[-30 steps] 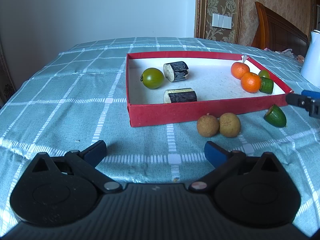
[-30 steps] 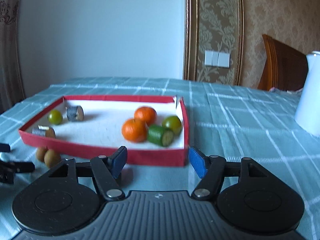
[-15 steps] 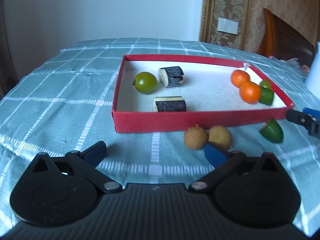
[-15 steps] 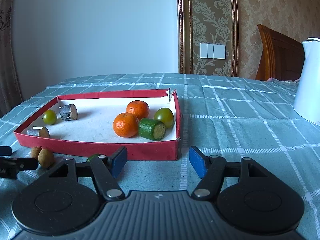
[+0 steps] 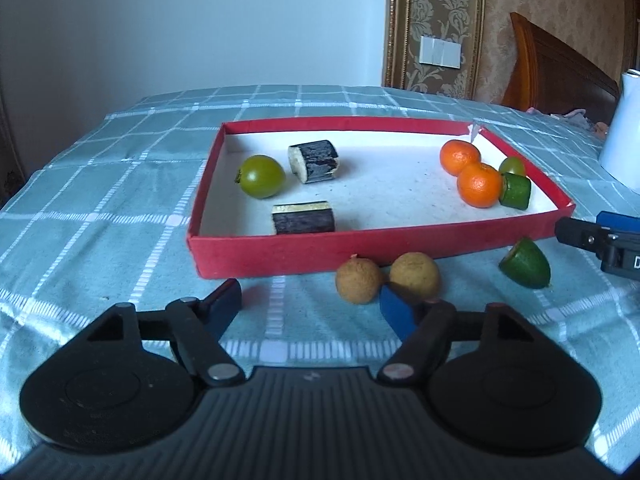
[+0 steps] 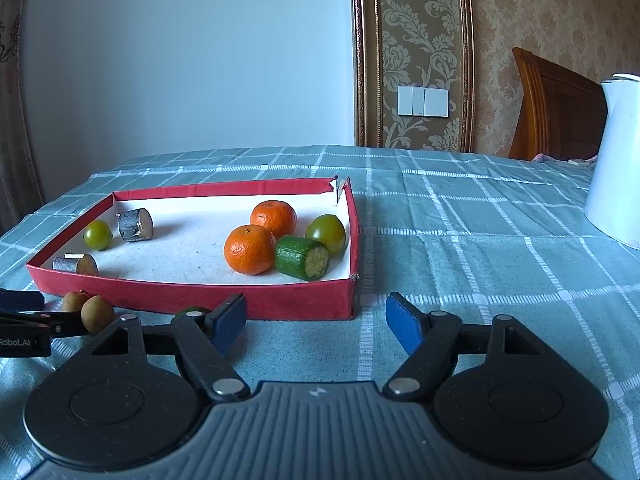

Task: Organize fruits

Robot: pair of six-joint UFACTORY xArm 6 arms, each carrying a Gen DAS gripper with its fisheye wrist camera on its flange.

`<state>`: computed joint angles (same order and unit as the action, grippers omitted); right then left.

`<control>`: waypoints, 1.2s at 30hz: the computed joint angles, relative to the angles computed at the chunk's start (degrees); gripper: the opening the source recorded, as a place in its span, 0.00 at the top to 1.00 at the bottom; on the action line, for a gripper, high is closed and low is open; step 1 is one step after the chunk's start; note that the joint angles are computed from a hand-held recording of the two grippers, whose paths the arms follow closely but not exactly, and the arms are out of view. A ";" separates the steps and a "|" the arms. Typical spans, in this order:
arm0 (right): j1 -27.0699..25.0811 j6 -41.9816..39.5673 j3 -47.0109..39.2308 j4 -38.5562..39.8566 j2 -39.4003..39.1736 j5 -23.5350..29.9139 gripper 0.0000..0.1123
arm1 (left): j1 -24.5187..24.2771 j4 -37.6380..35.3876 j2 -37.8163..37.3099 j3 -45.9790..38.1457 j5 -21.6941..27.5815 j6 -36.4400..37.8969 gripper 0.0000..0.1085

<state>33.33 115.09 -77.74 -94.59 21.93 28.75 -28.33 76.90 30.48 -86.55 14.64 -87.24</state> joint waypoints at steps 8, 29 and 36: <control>0.18 -0.09 -0.03 0.41 0.02 0.61 0.32 | 0.29 1.24 0.68 -1.08 -1.02 -0.67 0.49; 0.22 -0.40 0.21 1.57 -0.12 1.13 0.32 | 1.08 7.54 -1.56 1.87 -4.38 -5.57 0.80; 0.18 -0.80 0.22 2.21 -0.07 1.04 0.32 | 1.36 7.76 -1.87 1.97 -5.59 -5.09 0.80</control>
